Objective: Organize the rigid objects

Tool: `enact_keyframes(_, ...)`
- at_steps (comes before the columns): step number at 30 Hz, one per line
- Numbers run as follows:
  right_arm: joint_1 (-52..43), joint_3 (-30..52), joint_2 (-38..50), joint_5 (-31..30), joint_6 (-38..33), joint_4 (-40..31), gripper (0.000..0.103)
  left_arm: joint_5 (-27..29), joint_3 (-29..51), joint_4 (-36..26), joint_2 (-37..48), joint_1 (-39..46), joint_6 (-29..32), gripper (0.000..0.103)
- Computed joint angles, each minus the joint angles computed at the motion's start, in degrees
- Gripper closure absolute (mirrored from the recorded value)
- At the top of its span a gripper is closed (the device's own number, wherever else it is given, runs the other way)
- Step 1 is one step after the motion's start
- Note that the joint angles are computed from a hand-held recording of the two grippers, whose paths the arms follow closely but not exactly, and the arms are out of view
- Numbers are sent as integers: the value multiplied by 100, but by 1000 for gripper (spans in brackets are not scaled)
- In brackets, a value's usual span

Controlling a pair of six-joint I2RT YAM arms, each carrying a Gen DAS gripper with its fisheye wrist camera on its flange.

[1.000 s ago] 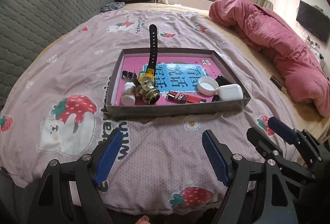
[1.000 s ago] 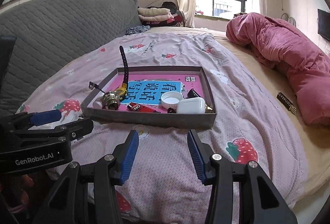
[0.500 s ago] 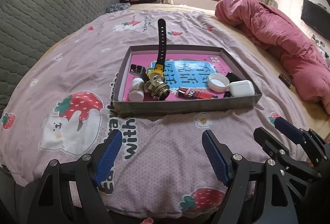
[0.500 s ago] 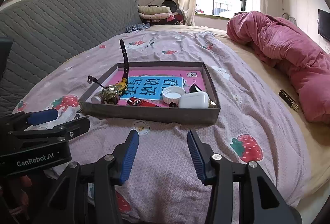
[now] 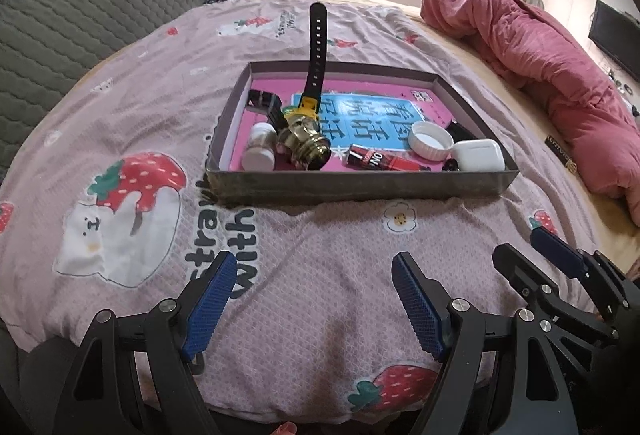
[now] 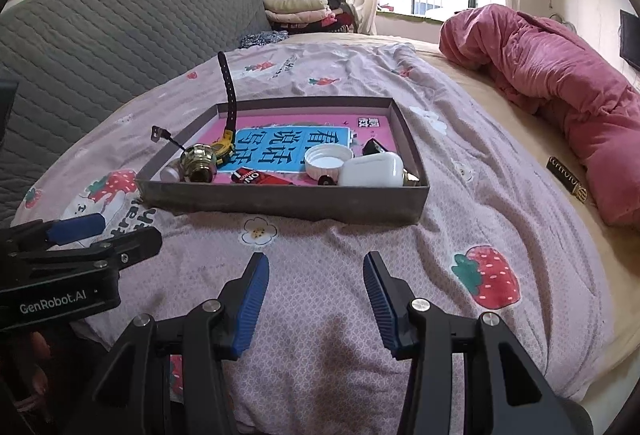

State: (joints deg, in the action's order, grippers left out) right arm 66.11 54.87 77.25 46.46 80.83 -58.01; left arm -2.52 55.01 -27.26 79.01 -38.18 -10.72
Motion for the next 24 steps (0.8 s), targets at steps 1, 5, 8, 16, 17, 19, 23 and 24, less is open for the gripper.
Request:
enact_keyframes(1,0,2,3,-9,1,5,54,11,0,-4,22,-6,-3,22)
enact_keyframes(5,18,12,8,26,-13,-1,54,-44,-32,30,13,-44,-20,22)
enact_keyframes(8,30,17,9,37,3,-15,54,-13,-40,43,-6,-44,-20,22)
enact_keyframes(16,28,70,42,28,22,-90,54,19,-54,88,-1,-41,-7,22)
enact_keyframes(17,29,66,38,27,20,-84,54,32,-52,82,-1,-38,-7,22)
enact_keyframes(19,26,76,53,33,25,-106,54,13,-58,91,-10,-45,-8,22)
enact_keyframes(23,26,107,87,85,42,-144,54,73,-46,80,6,-24,-31,22)
enact_keyframes(24,26,115,94,94,48,-157,54,58,-55,86,1,-26,-30,22)
